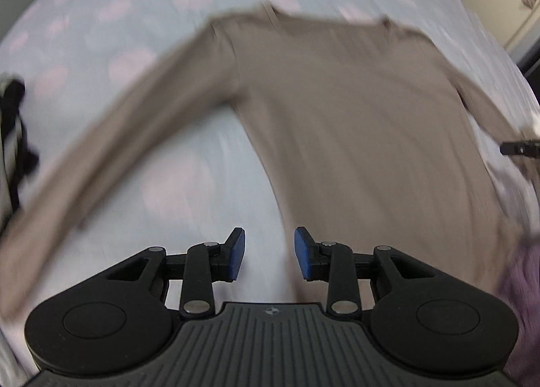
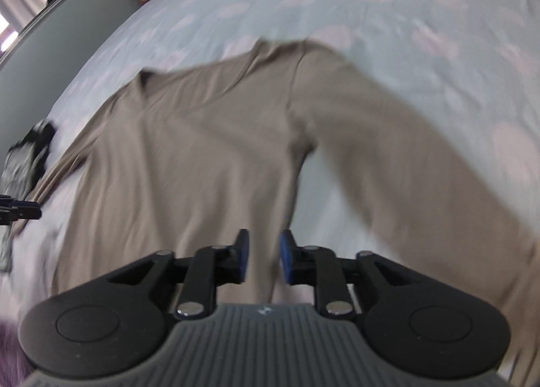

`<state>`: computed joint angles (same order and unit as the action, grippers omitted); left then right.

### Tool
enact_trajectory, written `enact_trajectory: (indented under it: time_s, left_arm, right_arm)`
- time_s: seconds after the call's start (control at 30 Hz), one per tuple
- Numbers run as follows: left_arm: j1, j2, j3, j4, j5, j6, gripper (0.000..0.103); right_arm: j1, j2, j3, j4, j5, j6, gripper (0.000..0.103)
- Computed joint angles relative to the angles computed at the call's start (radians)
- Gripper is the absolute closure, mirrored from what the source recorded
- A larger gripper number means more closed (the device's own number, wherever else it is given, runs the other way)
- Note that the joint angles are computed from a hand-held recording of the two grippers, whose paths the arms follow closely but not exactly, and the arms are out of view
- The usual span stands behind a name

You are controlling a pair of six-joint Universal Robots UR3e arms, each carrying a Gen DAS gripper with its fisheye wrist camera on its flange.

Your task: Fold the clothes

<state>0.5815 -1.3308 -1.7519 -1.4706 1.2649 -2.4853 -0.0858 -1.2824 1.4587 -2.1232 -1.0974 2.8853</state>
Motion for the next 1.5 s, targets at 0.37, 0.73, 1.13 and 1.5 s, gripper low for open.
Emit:
enact_trajectory:
  time_s: [0.37, 0.73, 1.13, 1.5]
  left_arm:
    - [0.081, 0.326, -0.206, -0.262, 0.056, 0.096, 0.064]
    - [0.047, 0.331, -0.259, -0.27, 0.121, 0.093, 0.056]
    - [-0.093, 0.422, -0.359, -0.14, 0.104, -0.165, 0.086]
    - [0.061, 0.585, -0.189, -0.399, 0.036, 0.08, 0.097]
  right_arm:
    - [-0.118, -0.547, 0.45, 0.199, 0.024, -0.064, 0.062]
    - [0.007, -0.391, 0.403, 0.202, -0.118, -0.294, 0.05]
    - [-0.078, -0.467, 0.471, 0.237, -0.027, -0.384, 0.097]
    - [-0.28, -0.642, 0.211, 0.886, 0.156, -0.449, 0.098]
